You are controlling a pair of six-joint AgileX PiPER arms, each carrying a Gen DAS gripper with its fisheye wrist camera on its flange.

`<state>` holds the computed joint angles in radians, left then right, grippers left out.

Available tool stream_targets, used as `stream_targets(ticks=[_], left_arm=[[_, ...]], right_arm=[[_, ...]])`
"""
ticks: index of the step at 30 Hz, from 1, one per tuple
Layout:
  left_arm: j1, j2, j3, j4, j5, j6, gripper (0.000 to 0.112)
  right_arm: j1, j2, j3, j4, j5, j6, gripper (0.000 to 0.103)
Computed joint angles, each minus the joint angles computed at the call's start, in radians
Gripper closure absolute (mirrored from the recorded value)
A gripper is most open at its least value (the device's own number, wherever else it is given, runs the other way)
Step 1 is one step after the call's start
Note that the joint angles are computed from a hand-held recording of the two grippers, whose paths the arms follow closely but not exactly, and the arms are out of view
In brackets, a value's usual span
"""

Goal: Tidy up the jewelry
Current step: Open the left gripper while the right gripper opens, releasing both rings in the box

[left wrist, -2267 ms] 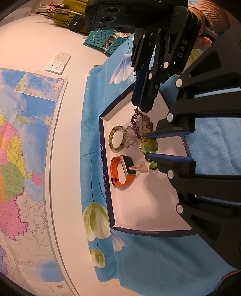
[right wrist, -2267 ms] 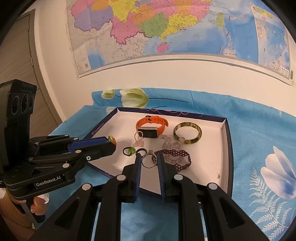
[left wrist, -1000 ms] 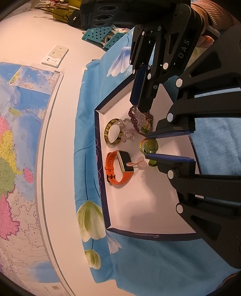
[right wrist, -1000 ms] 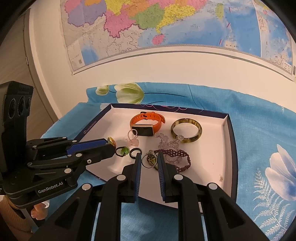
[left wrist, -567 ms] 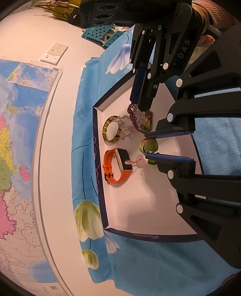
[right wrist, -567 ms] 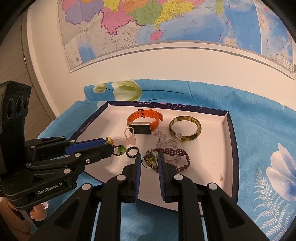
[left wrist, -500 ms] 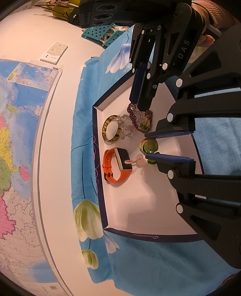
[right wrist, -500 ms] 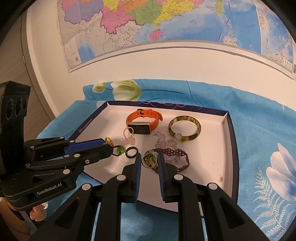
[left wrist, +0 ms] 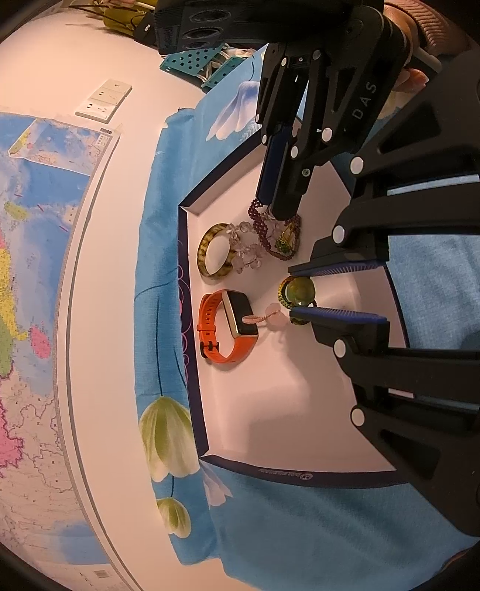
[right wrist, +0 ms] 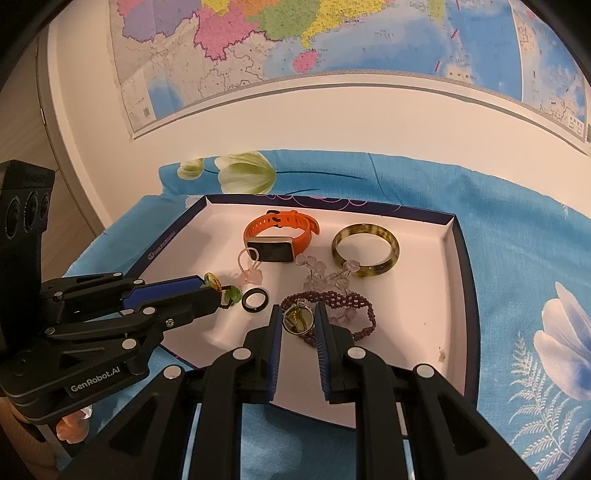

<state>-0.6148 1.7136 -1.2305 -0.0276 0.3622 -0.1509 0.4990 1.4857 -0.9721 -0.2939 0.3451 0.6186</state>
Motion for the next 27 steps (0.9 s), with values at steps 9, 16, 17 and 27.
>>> stream_targets(ticks=[9,16,17,27], left_arm=[[-0.002,0.015,-0.012,0.014,0.006,-0.016,0.095],[-0.003,0.026,-0.020,0.036,0.014,-0.042,0.095],[-0.003,0.028,-0.022,0.037,0.016,-0.045,0.095],[-0.004,0.042,-0.037,0.044,0.028,-0.058,0.095]], right_arm=[[0.001,0.010,-0.002,-0.014,0.004,0.017,0.087],[0.000,0.023,-0.010,-0.029,0.007,0.035,0.087],[0.000,0.025,-0.012,-0.025,0.008,0.031,0.087],[-0.001,0.041,-0.021,-0.039,0.013,0.042,0.087]])
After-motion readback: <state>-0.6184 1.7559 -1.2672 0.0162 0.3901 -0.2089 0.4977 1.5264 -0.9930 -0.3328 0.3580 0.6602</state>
